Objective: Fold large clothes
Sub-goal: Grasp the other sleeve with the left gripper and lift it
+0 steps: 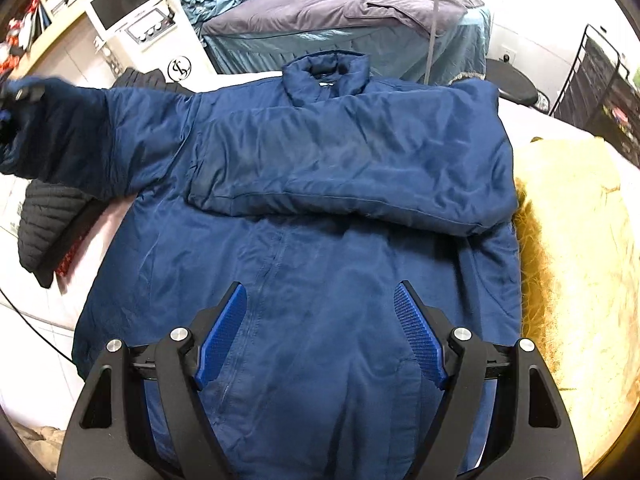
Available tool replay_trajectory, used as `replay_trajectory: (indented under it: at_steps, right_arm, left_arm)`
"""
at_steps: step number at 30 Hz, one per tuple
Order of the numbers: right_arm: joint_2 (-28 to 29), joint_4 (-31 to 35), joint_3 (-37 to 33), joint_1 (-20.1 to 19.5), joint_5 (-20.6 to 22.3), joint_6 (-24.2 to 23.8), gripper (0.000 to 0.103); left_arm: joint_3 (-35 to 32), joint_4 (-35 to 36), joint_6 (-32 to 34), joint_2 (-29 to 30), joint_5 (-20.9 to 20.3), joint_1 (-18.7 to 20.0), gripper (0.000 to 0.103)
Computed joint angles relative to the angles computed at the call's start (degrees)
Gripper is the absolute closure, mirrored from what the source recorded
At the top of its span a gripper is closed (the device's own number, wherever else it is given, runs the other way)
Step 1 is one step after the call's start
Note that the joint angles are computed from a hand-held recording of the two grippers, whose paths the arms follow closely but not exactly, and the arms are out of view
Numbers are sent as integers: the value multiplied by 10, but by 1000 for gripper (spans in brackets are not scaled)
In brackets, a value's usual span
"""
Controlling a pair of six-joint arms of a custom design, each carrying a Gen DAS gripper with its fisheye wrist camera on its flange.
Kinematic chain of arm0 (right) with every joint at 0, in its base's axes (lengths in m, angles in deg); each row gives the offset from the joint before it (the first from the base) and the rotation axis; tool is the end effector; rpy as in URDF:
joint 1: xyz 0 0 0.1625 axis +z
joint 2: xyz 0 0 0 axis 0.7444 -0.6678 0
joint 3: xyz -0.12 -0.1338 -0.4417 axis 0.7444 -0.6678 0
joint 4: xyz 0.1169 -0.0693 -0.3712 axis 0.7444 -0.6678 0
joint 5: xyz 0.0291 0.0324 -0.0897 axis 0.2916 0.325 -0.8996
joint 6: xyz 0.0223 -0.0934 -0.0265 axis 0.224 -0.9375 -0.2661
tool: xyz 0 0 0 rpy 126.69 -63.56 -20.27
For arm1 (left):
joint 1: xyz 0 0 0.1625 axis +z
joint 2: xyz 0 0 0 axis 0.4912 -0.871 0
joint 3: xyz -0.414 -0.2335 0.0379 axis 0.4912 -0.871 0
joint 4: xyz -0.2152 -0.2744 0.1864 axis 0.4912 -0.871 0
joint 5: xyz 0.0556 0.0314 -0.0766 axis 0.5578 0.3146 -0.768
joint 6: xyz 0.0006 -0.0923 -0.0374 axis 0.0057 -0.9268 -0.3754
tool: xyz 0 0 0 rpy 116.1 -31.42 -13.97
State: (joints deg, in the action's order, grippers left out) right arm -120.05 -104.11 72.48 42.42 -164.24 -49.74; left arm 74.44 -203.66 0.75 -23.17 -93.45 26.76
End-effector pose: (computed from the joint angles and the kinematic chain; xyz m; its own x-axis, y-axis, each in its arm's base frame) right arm 0.0800 -0.6753 0.2628 -0.8039 0.3059 0.5101 -0.0430 0.8254 -0.5629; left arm -0.3422 -0.8462 0.2103 -0.8072 0.3112 -0.5016 0.5272 0.7622 -0.3756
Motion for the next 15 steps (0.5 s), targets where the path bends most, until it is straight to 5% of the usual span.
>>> replay_trajectory:
  at_steps: [7,11,15]
  right_arm:
    - [-36,-17,38,-30,30,37,27]
    - [-52,-29,59,-44,34,65,27]
    - [-61,-15,68,-55,35,95,27]
  left_arm:
    - [-132,120,-53,108,-102,-20,94]
    - [-241,233,-69,188,-92,-24,93]
    - [-348,351,-77,267,-89,-15,80]
